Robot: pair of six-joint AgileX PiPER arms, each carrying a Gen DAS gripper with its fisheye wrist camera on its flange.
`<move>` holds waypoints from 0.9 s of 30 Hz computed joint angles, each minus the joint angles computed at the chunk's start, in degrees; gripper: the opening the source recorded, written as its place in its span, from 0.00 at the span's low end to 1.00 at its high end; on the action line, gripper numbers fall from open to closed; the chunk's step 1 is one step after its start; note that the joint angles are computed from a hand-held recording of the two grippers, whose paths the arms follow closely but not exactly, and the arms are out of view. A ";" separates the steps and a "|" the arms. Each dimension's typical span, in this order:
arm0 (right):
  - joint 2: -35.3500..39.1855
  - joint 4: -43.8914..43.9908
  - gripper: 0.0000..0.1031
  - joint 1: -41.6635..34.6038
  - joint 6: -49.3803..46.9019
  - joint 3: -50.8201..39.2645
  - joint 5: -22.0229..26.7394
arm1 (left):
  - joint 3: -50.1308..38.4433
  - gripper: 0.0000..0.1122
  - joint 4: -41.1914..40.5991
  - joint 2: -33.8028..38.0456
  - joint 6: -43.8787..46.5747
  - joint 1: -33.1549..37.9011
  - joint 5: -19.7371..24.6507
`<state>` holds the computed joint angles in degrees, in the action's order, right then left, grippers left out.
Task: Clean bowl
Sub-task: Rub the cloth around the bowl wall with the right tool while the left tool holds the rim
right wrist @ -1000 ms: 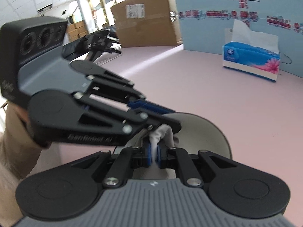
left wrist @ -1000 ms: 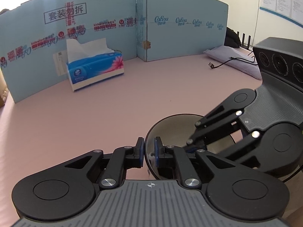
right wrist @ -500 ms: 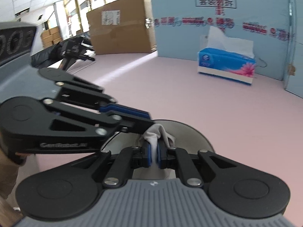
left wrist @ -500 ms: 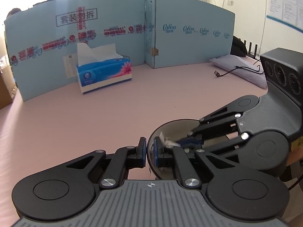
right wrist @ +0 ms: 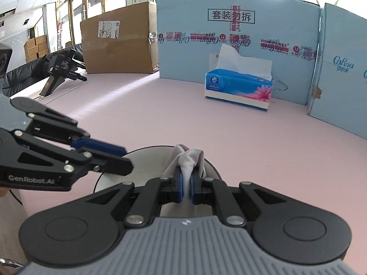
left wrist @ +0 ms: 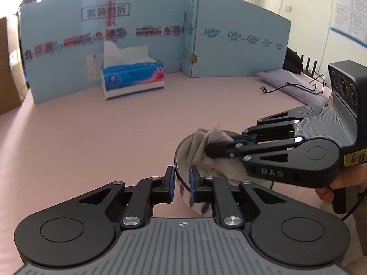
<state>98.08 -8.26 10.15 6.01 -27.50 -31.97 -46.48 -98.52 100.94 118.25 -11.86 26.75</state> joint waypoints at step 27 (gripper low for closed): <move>2.12 -16.41 0.11 -1.21 9.49 -5.92 7.09 | -12.97 0.06 17.40 8.19 -12.46 1.43 5.75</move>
<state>100.20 -24.67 8.93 15.49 -33.42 -24.88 -59.45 -81.13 109.13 105.79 -10.43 32.49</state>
